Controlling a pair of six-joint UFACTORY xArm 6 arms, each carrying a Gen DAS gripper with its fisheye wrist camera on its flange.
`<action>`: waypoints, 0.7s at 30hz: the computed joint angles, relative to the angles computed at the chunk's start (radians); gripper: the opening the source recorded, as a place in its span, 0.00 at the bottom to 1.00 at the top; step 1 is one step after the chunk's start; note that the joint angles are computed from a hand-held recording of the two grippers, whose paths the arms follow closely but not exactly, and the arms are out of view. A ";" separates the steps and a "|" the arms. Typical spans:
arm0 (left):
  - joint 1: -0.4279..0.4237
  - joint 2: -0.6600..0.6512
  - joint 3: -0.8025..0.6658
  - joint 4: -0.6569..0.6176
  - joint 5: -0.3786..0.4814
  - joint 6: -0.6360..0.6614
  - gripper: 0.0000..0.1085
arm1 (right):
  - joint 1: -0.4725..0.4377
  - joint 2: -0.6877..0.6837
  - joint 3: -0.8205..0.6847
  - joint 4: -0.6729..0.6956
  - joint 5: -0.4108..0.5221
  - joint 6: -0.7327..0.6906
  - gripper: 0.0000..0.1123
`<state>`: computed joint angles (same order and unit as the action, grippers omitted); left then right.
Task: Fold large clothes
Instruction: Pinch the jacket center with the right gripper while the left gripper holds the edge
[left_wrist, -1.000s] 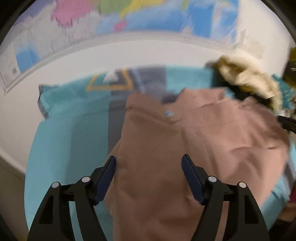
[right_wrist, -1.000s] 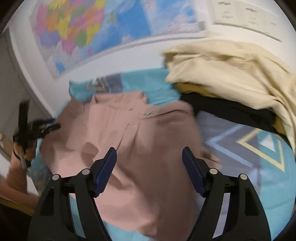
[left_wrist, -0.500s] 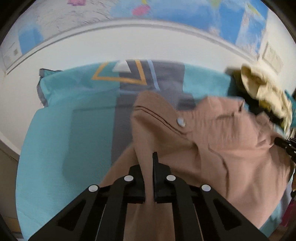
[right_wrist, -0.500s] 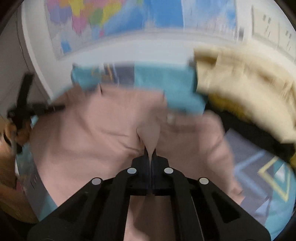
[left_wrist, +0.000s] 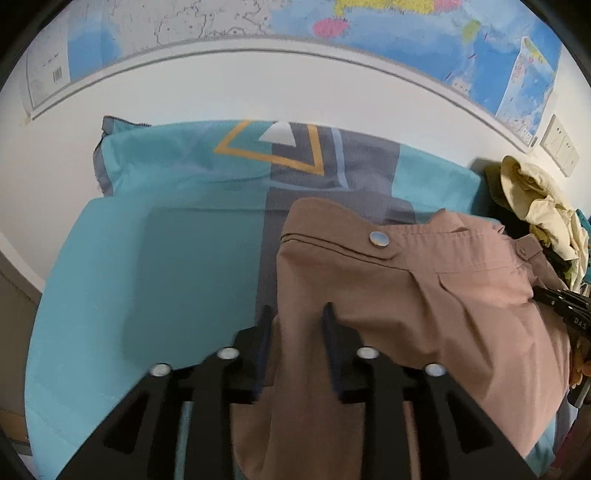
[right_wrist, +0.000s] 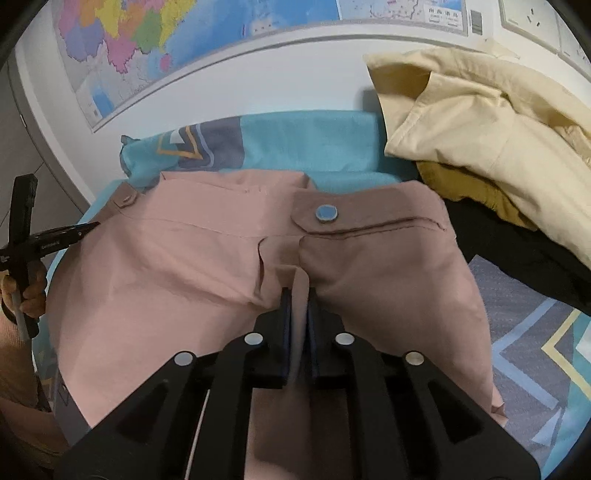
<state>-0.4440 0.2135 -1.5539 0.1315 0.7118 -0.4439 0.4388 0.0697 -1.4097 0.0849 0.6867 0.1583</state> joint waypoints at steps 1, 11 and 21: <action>-0.002 -0.006 0.006 -0.001 -0.010 0.004 0.35 | 0.004 -0.001 -0.004 -0.020 0.002 0.008 0.08; -0.037 0.029 -0.039 0.094 0.022 0.006 0.41 | -0.015 0.101 -0.113 0.010 0.012 0.040 0.03; -0.062 -0.062 0.079 0.275 -0.027 -0.150 0.46 | 0.006 -0.102 0.076 0.026 -0.084 0.019 0.47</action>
